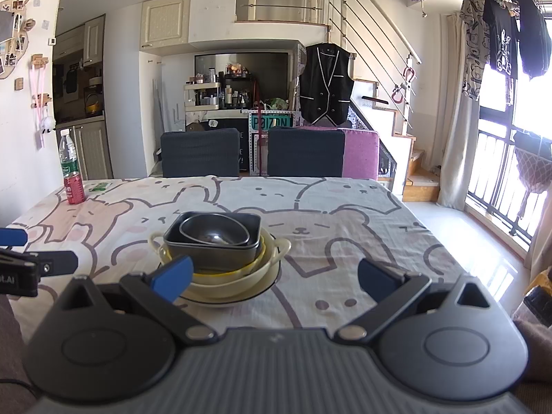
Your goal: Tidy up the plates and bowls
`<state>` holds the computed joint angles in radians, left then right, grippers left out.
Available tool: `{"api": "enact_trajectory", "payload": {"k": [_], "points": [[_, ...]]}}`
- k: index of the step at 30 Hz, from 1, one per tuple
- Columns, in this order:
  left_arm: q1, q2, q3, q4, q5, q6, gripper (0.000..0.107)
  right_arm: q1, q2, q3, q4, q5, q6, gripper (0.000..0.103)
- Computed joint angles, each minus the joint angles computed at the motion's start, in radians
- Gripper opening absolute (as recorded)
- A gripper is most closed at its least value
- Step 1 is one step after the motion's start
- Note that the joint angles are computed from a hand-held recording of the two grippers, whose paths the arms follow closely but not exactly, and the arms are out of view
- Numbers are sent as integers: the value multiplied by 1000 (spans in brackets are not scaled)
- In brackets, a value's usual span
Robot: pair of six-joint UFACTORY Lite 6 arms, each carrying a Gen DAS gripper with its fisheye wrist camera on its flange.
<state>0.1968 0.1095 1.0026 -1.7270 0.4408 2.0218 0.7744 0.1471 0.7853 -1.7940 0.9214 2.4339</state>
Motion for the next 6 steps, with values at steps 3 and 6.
{"api": "enact_trajectory", "payload": {"k": [3, 6], "points": [[-5, -1, -3, -3, -2, 1, 103, -1, -1, -1, 0, -1, -1, 103], [-6, 0, -3, -3, -2, 1, 103, -1, -1, -1, 0, -1, -1, 103]]}}
